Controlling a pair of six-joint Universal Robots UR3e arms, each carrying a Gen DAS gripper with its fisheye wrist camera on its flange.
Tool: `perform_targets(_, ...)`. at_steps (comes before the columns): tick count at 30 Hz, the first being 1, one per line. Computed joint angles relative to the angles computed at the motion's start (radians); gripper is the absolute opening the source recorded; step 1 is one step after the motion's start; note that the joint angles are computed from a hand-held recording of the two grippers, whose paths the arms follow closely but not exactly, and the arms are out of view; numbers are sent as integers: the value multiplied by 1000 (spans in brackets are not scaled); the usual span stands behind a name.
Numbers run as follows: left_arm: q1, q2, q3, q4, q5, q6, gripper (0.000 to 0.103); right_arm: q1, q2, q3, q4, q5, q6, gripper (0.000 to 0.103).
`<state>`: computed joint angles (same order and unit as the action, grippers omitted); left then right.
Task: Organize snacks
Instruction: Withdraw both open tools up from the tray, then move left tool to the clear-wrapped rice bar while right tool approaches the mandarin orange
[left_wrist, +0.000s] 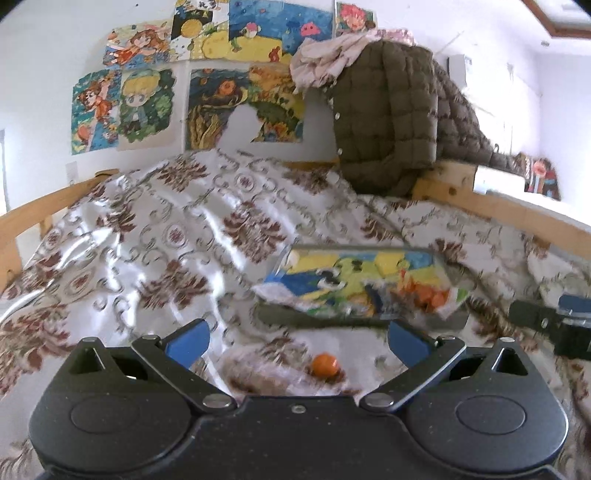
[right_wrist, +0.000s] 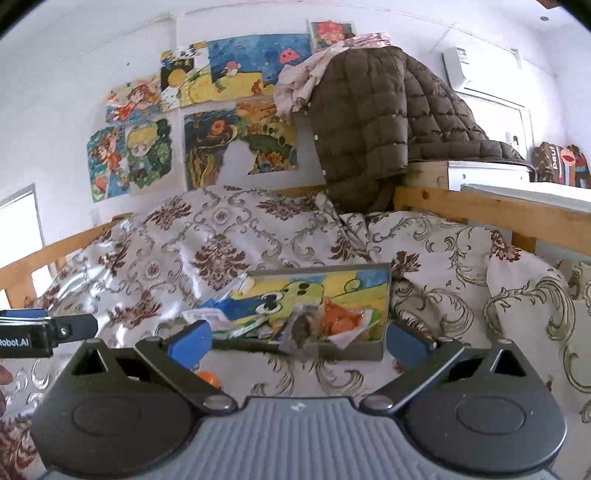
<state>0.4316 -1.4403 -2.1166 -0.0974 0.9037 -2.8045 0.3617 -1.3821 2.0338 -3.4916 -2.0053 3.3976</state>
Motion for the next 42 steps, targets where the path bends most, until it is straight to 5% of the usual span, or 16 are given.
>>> perform_targets(7, 56, 93, -140, -87, 53, 107, 102, 73, -24, 9, 108, -26, 49, 103)
perform_targets(17, 71, 101, -114, -192, 78, 67, 102, 132, 8, -39, 226, -48, 55, 103)
perform_targets(42, 9, -4, -18, -209, 224, -73, 102, 83, 41, -144, 479, 26, 109, 103)
